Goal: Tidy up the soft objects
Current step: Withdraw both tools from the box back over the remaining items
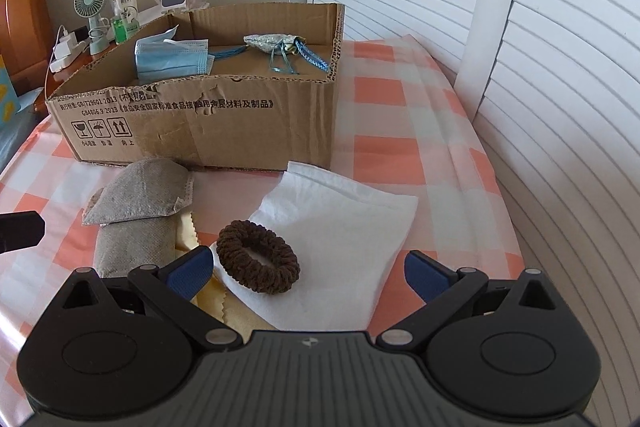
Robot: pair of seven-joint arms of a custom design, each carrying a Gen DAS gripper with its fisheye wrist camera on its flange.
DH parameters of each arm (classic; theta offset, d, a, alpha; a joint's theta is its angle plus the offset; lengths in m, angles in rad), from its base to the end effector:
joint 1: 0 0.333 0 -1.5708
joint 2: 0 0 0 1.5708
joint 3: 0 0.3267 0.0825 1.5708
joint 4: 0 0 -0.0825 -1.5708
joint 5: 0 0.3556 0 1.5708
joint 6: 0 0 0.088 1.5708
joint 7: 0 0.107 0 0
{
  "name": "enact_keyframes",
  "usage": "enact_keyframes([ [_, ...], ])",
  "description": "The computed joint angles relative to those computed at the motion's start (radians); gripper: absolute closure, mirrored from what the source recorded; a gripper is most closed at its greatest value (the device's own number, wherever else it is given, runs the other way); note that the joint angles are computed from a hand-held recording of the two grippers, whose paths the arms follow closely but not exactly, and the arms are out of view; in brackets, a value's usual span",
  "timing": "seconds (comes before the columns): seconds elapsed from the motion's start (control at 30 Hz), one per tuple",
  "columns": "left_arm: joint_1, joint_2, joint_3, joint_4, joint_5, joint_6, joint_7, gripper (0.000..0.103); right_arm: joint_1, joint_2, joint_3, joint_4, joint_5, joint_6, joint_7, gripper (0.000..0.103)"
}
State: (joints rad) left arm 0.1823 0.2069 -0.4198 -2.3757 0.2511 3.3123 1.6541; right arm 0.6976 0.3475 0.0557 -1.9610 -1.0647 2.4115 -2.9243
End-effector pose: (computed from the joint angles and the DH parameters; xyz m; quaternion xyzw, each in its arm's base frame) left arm 0.5206 -0.1456 0.3668 -0.4567 0.8103 -0.2865 0.2296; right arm 0.4484 0.4106 0.3390 -0.5744 0.7387 -0.2871 0.2050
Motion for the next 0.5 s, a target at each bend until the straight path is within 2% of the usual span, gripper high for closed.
enact_keyframes([
  [0.07, -0.039, 0.013, 0.031, 0.018, -0.007, -0.009, 0.009, 0.001, -0.004, 0.003, -0.001, -0.004, 0.001, 0.007, -0.002, 0.0],
  [0.17, -0.036, 0.038, 0.016, 0.048, -0.022, -0.03, 0.021, 0.001, -0.009, 0.005, -0.005, -0.014, 0.0, 0.028, 0.003, 0.0],
  [0.3, 0.093, 0.095, -0.136, 0.092, -0.048, -0.063, 0.068, 0.001, -0.007, 0.013, -0.007, -0.013, 0.0, 0.024, -0.01, 0.0],
  [0.37, 0.12, 0.127, -0.176, 0.117, -0.064, -0.073, 0.098, 0.001, -0.004, 0.018, -0.006, -0.009, 0.0, 0.019, -0.025, 0.0],
  [0.5, 0.049, 0.17, -0.131, 0.176, -0.104, -0.099, 0.133, 0.001, 0.003, 0.022, -0.012, -0.01, -0.02, 0.024, -0.015, 0.0],
])
